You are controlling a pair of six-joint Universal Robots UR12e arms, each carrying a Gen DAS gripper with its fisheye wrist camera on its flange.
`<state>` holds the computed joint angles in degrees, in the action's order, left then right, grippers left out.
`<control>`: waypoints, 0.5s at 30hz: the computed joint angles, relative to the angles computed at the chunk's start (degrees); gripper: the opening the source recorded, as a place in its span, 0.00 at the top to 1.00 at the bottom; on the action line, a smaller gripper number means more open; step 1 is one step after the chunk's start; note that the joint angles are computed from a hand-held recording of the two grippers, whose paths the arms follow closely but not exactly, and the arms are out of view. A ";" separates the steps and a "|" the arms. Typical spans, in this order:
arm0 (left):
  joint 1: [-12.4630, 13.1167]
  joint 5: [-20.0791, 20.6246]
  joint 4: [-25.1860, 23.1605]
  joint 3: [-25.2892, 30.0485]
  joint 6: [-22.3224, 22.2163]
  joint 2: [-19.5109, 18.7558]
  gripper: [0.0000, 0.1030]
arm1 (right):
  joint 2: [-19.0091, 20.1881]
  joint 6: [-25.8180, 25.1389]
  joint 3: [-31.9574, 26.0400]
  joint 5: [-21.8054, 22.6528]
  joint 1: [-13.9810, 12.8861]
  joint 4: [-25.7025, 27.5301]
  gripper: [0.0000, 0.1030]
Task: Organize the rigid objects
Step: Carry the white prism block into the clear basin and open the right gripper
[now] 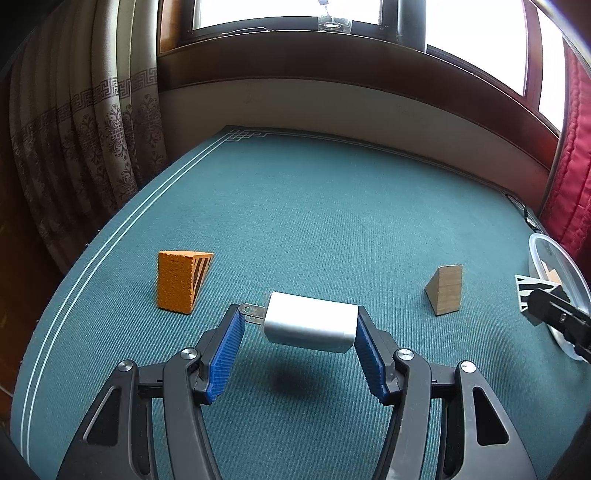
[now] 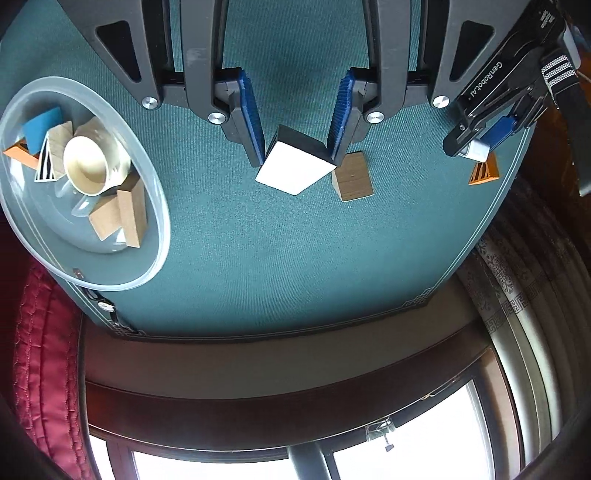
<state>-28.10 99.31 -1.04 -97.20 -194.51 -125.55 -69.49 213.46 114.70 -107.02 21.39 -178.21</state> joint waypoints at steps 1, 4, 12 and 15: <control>-0.04 0.05 0.09 -0.03 0.10 0.00 0.42 | -0.37 0.27 0.43 -0.46 -0.06 -0.36 0.64; -0.18 0.29 0.21 -0.01 0.45 -0.04 0.42 | -1.70 1.42 1.86 -2.14 -0.24 -1.32 0.64; -0.53 1.13 0.49 0.11 0.87 -0.18 0.42 | -5.05 5.53 5.58 -7.09 -1.65 -2.52 0.64; -0.60 1.35 0.74 0.01 0.98 -0.16 0.42 | -6.22 7.05 6.88 -9.12 -2.29 -2.46 0.64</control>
